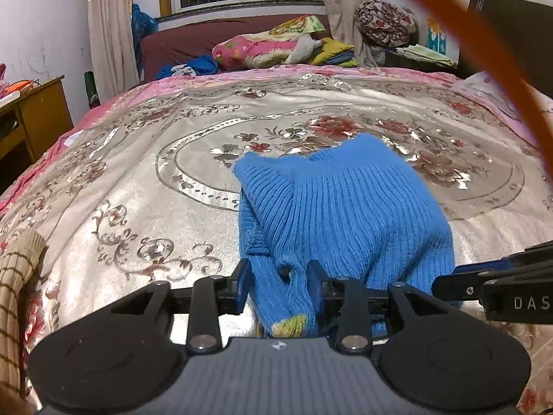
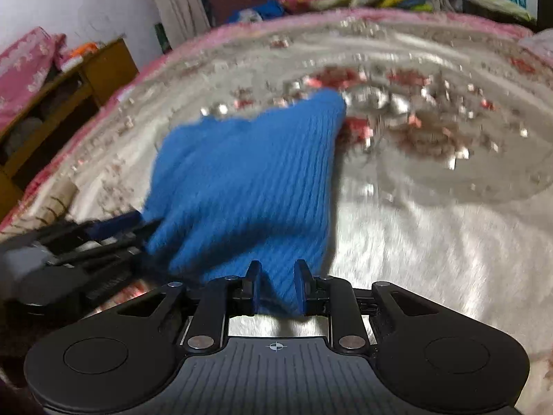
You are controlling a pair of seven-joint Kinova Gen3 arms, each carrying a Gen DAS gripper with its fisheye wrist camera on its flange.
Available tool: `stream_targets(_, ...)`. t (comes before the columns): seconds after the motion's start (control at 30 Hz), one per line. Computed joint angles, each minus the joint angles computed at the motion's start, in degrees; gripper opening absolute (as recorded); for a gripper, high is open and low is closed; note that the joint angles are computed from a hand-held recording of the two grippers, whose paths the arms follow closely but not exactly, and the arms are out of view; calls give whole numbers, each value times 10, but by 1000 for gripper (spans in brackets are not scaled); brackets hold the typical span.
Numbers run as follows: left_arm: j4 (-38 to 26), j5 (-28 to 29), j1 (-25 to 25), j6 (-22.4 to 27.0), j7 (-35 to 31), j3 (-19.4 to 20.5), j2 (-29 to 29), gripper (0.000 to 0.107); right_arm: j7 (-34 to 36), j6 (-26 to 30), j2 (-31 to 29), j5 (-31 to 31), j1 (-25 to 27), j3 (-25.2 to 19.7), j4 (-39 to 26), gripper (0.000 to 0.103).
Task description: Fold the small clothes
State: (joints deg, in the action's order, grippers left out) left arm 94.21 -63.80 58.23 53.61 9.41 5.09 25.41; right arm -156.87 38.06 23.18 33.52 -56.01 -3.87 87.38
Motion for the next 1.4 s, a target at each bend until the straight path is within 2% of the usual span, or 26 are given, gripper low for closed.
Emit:
stream_targets(0.2, -4, 9, 8, 16, 4, 4, -4, 50, -48, 3, -11, 33, -27, 9, 9, 22)
stream_targets(0.4, 3, 16, 15, 27, 30, 12, -13, 65, -106, 4, -25, 72, -43, 3, 23, 24)
stream_targets(0.47, 7, 18, 16, 25, 37, 15, -16, 74, -123, 7, -28, 85, -47, 0, 27, 26)
stream_targets(0.57, 13, 22, 17, 19, 51, 20, -20, 80, -159, 8, -34, 106, -55, -4, 36, 30)
stream_targets(0.77, -8, 33, 39, 71, 41, 24, -3, 96, -202, 15, -44, 134, -57, -19, 52, 30)
stream_targets(1.4, 6, 12, 48, 76, 69, 29, -6, 98, -219, 59, -35, 138, -56, -44, 56, 31)
